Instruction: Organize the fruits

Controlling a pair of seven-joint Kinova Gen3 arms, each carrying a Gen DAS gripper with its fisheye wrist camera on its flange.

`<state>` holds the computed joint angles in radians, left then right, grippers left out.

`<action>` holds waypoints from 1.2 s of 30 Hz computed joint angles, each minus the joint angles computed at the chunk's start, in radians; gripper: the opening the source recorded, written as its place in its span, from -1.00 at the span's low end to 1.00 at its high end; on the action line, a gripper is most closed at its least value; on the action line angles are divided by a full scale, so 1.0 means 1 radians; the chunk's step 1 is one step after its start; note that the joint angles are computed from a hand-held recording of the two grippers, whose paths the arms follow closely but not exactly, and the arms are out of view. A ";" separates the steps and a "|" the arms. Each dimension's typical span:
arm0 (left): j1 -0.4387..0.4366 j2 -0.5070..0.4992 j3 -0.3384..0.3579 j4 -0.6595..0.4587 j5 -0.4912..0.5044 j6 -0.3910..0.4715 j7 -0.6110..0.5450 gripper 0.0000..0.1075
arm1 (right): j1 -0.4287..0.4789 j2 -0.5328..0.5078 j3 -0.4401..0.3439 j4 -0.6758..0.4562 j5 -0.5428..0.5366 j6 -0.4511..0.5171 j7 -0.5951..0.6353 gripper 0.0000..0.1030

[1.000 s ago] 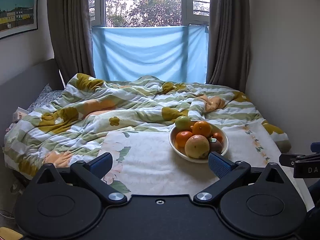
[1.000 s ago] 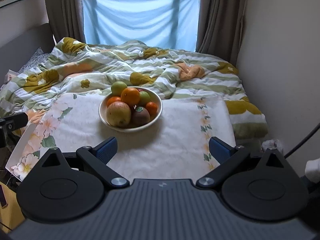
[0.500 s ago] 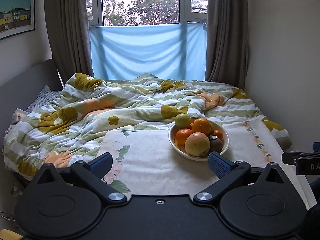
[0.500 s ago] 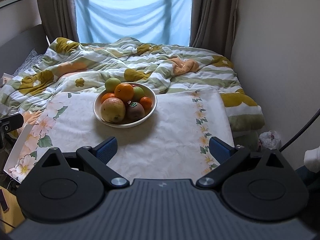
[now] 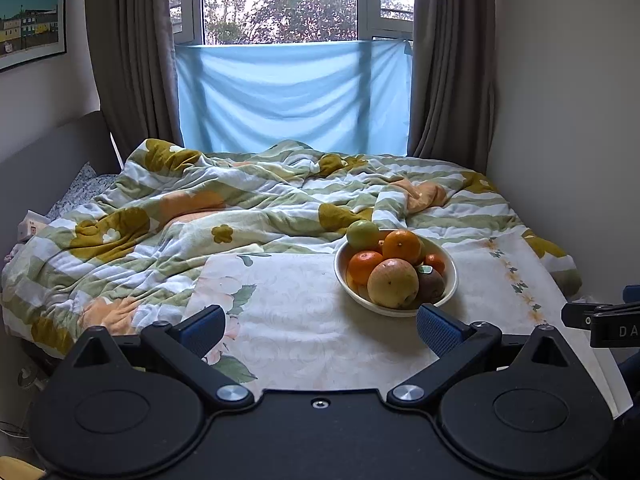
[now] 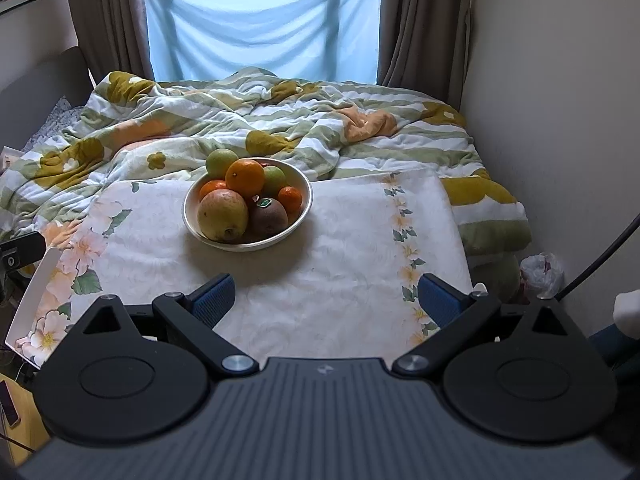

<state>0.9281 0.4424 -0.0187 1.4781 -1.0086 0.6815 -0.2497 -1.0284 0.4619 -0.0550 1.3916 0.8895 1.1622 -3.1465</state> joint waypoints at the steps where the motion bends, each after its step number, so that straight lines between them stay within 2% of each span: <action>1: 0.000 0.000 0.000 0.000 0.000 0.000 0.000 0.92 | 0.000 0.000 0.000 0.001 0.002 0.000 0.000 1.00; 36: -0.003 0.000 0.003 -0.011 0.023 0.017 -0.019 0.92 | 0.003 -0.001 0.000 0.001 -0.001 -0.004 0.003 1.00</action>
<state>0.9248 0.4427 -0.0160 1.4666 -0.9857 0.6987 -0.2691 -1.0253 0.4612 -0.0550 1.3922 0.8888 1.1581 -3.1438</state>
